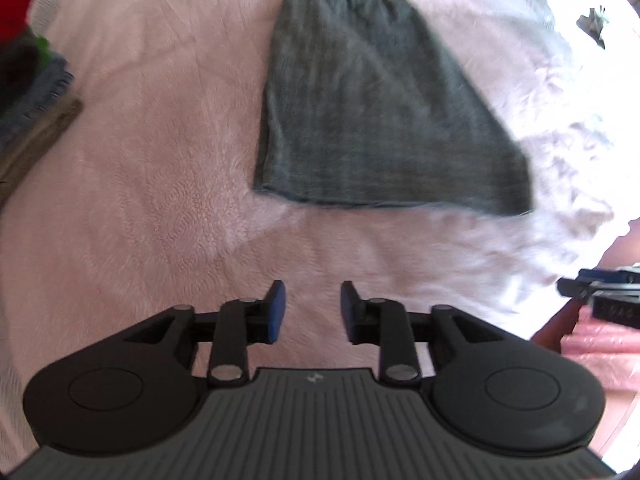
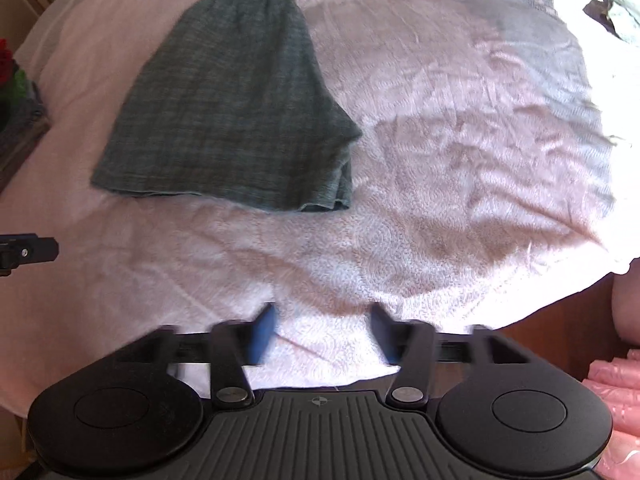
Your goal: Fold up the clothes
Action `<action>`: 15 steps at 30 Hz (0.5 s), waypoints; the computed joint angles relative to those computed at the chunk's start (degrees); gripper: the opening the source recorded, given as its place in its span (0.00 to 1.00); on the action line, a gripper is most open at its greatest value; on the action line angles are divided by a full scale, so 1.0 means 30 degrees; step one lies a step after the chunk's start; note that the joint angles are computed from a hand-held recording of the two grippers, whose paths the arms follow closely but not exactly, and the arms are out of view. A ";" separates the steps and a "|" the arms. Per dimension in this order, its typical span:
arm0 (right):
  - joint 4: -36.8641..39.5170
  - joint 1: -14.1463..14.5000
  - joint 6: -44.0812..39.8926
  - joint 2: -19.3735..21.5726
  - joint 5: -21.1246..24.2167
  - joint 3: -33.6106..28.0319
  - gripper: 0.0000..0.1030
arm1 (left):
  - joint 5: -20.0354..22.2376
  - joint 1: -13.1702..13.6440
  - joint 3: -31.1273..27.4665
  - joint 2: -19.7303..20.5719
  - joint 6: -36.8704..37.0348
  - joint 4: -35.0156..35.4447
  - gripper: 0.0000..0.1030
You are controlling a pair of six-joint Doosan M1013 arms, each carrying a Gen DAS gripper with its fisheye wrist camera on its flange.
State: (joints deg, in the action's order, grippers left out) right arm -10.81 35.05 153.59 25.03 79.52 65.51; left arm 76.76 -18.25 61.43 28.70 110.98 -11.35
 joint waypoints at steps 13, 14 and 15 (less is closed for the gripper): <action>-0.2404 0.1258 -0.0657 -0.0818 0.0540 -0.1657 0.78 | -0.2259 -0.0881 0.0880 -0.2774 -0.1692 0.0976 0.43; -0.2520 0.1303 -0.0618 -0.0845 0.0611 -0.1733 0.78 | -0.2332 -0.0930 0.0920 -0.2873 -0.1763 0.1153 0.43; -0.2637 0.1350 -0.0580 -0.0869 0.0692 -0.1814 0.78 | -0.2393 -0.0977 0.0963 -0.2976 -0.1825 0.1326 0.45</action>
